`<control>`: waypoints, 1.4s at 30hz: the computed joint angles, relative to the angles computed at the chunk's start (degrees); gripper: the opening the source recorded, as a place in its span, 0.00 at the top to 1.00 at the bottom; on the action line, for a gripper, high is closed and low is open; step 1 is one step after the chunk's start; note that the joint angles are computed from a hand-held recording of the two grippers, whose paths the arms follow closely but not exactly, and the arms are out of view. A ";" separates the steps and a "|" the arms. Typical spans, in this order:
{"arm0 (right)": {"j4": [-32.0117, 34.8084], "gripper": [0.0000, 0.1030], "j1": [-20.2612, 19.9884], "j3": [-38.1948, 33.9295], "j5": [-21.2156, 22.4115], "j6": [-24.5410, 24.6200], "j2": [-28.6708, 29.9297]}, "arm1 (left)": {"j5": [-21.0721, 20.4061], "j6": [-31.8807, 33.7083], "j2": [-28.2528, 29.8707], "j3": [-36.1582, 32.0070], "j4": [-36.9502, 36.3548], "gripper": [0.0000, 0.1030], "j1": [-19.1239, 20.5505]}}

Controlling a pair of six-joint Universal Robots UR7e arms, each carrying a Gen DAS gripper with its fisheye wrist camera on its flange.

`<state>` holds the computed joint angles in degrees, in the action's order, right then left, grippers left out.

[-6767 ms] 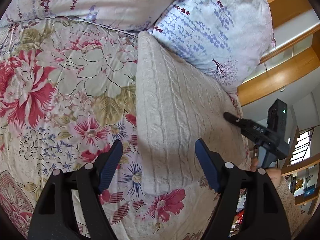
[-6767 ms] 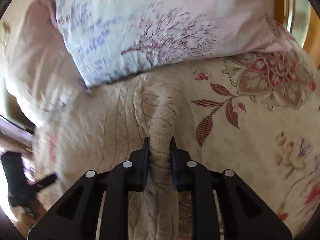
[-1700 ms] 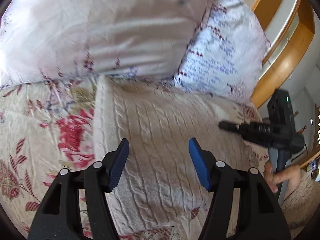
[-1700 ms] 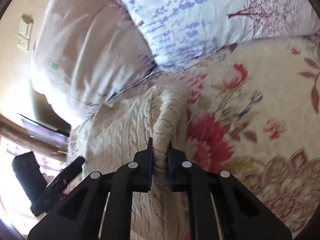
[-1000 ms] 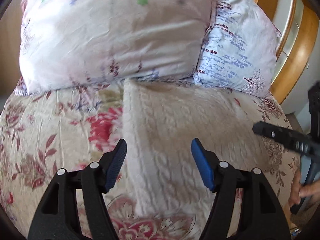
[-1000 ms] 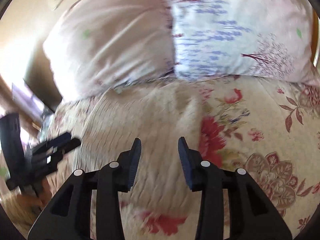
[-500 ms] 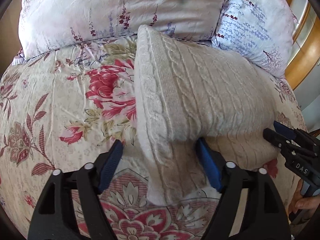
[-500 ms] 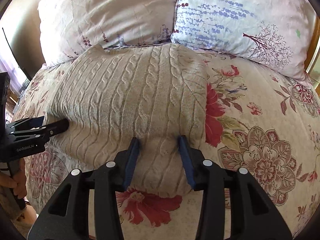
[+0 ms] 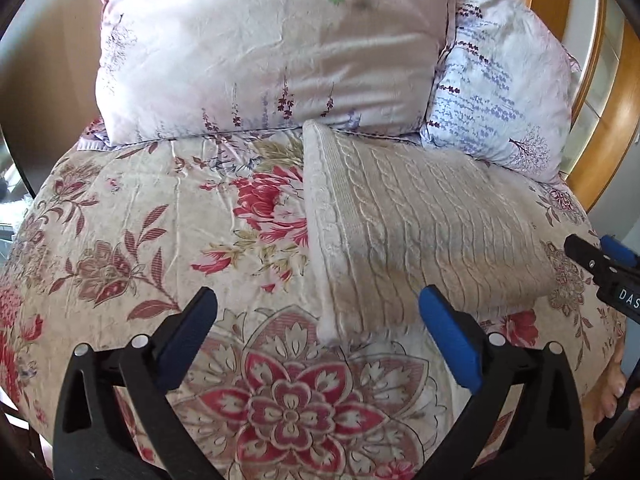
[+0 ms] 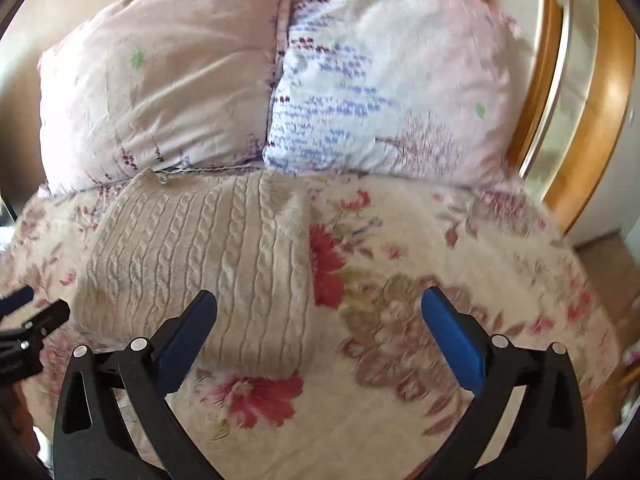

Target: Fold small clothes

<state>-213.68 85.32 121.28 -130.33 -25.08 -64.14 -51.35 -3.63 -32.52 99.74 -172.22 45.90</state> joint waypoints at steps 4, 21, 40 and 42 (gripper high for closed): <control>9.48 0.01 -2.02 1.72 3.52 7.50 -2.94 | 0.36 -3.15 -0.27 0.40 4.18 0.02 -0.12; 15.49 0.01 -3.98 2.95 2.57 8.97 0.51 | 2.74 -11.23 1.78 -1.65 18.31 0.02 -0.02; 10.76 0.01 -4.01 2.78 0.85 6.60 3.59 | 4.21 -8.72 3.15 -1.21 14.57 0.02 -0.33; 10.79 0.01 -4.00 2.78 0.84 6.66 3.60 | 4.22 -8.75 3.15 -1.20 14.56 0.02 -0.34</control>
<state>-202.89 81.31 124.06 -129.49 -18.42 -60.54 -47.13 -12.37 -29.37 98.55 -157.66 45.56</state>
